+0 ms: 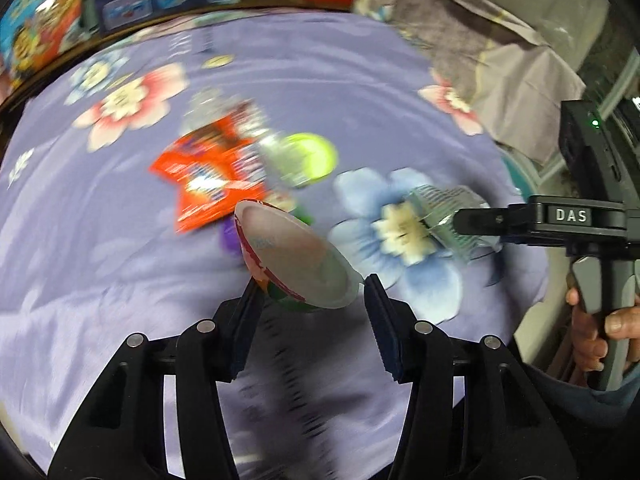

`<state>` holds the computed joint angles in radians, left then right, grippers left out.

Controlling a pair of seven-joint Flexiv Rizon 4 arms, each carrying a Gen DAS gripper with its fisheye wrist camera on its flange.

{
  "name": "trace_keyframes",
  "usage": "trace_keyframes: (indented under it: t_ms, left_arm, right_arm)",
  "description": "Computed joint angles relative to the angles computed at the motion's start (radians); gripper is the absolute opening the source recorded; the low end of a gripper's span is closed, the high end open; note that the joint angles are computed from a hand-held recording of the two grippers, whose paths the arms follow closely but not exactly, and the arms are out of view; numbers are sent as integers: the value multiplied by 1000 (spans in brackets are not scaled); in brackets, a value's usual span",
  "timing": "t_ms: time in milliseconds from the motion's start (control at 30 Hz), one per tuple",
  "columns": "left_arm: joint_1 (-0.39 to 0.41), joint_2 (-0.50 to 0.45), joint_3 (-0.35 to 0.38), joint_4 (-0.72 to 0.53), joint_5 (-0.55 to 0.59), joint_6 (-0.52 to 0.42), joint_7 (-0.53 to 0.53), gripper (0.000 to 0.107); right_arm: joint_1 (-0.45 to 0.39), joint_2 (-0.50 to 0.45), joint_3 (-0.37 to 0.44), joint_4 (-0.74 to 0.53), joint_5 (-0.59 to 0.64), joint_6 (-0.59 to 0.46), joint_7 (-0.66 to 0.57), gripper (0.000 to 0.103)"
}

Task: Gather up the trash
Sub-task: 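Carry the plastic packet and candy egg over the teal bin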

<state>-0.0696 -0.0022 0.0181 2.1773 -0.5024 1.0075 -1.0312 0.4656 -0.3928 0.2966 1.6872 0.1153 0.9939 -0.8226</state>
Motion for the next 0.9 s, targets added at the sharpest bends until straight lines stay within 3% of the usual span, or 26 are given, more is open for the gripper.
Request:
trace_keyframes:
  t_ms: [633,900]
  left_arm:
    - [-95,-203,-119,-272,33,-65,2,53]
    - [-138,-281,-145,-398,111,-124,-25,53]
  right_arm:
    - [-145,146,-43,171,78,91,-11,68]
    - [-210,214,-79,241,115,154,-20,68]
